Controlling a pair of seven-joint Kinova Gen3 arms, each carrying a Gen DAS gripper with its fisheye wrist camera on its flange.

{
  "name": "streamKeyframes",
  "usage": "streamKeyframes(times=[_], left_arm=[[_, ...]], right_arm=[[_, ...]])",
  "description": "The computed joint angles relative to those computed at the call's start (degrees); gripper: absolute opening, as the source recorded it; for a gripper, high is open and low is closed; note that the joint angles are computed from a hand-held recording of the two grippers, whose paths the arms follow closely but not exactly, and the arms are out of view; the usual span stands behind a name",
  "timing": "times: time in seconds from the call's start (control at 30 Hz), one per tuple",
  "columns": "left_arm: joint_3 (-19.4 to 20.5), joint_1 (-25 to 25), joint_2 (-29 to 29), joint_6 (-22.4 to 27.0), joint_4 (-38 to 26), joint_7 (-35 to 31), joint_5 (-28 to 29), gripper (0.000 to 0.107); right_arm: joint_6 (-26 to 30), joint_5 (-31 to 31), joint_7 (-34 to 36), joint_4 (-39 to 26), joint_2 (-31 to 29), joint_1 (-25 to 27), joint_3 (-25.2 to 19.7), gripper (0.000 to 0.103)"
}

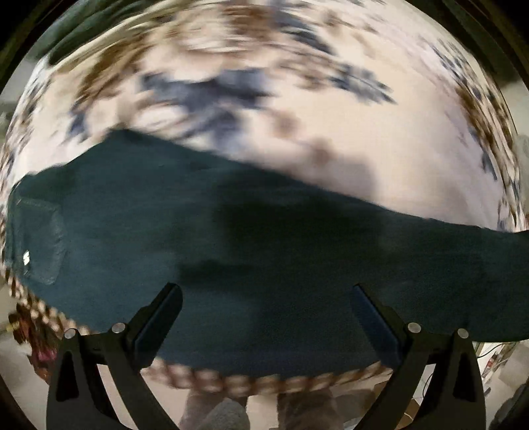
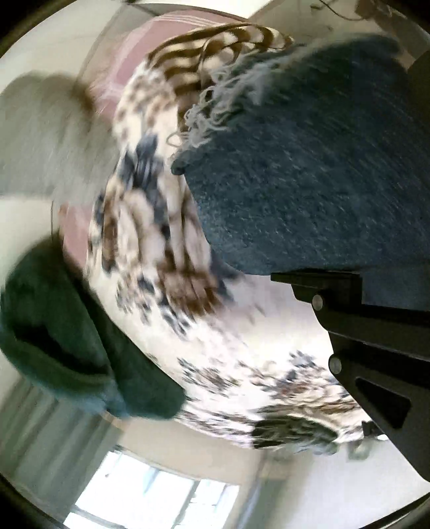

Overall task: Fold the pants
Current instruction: 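Grasp the frayed hem with the right gripper and fold it over the pocket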

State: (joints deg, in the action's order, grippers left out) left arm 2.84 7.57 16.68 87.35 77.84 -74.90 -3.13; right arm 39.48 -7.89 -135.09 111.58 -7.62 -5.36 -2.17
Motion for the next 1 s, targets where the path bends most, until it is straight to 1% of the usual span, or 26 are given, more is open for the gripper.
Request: streamKeyframes(times=[0.03,0.07,0.13,0.17,0.23,0.3,0.37,0.47,0.53,0.57,0.6,0.63,0.67,0.7,0.77,0.8,0.83,0.87,0.9,0.97,1.0], left_arm=[[-0.8,-1.6,-0.8,0.4,0.3,-1.0,0.1,0.103],[-1.6,-3.1,-1.6,0.7,0.6,-1.9,0.2,0.103],[-3.3,-7.2,-3.0,1.6,1.2,-4.7,0.6,0.103],[-4.0,-9.1,-3.7,1.6,1.7,-5.8,0.8,0.103],[-6.0,-13.2,-5.2,1.3,3.3,-8.3,0.3,0.103],[-7.7,-16.9,-5.8,0.4,4.8,-10.7,-0.9,0.103],[-8.8,-19.7,-6.0,-0.3,5.9,-12.1,-2.0,0.103],[-10.5,-24.4,-5.1,-0.7,5.9,-14.4,-1.7,0.103],[-10.9,-26.3,-5.1,-1.0,5.8,-15.2,-2.0,0.103],[-11.2,-27.4,-5.0,-1.1,5.4,-15.9,-2.1,0.103],[-11.4,-28.3,-4.8,-1.2,4.7,-16.4,-1.9,0.103],[-11.5,-28.9,-5.4,-1.2,4.8,-16.5,-1.9,0.103],[-11.7,-29.5,-6.2,-1.0,4.9,-16.8,-1.6,0.103],[-11.6,-29.9,-6.1,-0.9,4.3,-16.9,-1.3,0.103],[-12.2,-30.2,-8.4,-0.6,5.8,-17.7,-0.4,0.103],[-11.6,-30.8,-8.9,-1.1,5.9,-17.5,0.8,0.103],[-11.4,-30.8,-9.0,-1.0,5.5,-17.8,2.1,0.103],[-10.9,-30.7,-8.9,-0.9,4.9,-17.9,4.1,0.103],[-10.4,-30.4,-8.4,-0.9,4.1,-18.1,6.4,0.103],[-9.3,-28.7,-7.5,-1.0,3.9,-17.1,9.5,0.103],[-8.7,-28.6,-7.0,-1.3,4.3,-17.2,10.7,0.103]], right_arm=[[1.7,2.1,-2.3,-2.3,0.7,-1.2,-1.8,0.007],[3.8,4.3,-4.7,-5.0,2.0,-3.5,-3.3,0.007],[6.8,8.5,-9.3,-10.3,6.7,-8.8,-6.6,0.007],[8.0,9.7,-11.7,-12.3,9.3,-11.4,-7.4,0.007],[7.6,12.7,-15.5,-15.3,14.6,-16.7,-9.9,0.007],[6.1,13.4,-16.5,-17.6,19.9,-22.1,-10.5,0.007],[5.9,15.2,-17.7,-21.3,25.2,-27.3,-10.3,0.007],[10.4,18.9,-19.5,-29.2,32.1,-35.3,-8.8,0.007],[15.0,19.0,-18.3,-34.5,35.8,-39.6,-6.9,0.018],[17.2,17.8,-16.5,-37.2,37.5,-40.1,-7.0,0.023],[18.4,15.6,-15.2,-39.4,38.3,-39.7,-7.9,0.035],[18.7,13.3,-13.2,-40.6,38.3,-38.2,-9.4,0.044],[18.4,11.9,-10.9,-41.2,38.1,-37.1,-10.6,0.048],[17.5,10.4,-8.6,-41.2,37.6,-35.4,-12.9,0.054],[13.7,5.9,-5.6,-38.2,35.5,-31.4,-15.9,0.054],[12.4,3.5,-5.3,-36.1,33.8,-29.4,-16.7,0.054],[11.8,1.7,-5.8,-33.8,31.6,-28.0,-16.4,0.054],[12.0,0.9,-6.0,-32.4,30.1,-27.6,-15.5,0.054],[13.1,0.8,-6.9,-30.8,28.0,-27.7,-13.5,0.054],[17.2,1.7,-8.1,-28.5,24.7,-28.9,-8.8,0.057],[19.1,2.2,-8.3,-27.5,23.6,-28.8,-7.5,0.058]])
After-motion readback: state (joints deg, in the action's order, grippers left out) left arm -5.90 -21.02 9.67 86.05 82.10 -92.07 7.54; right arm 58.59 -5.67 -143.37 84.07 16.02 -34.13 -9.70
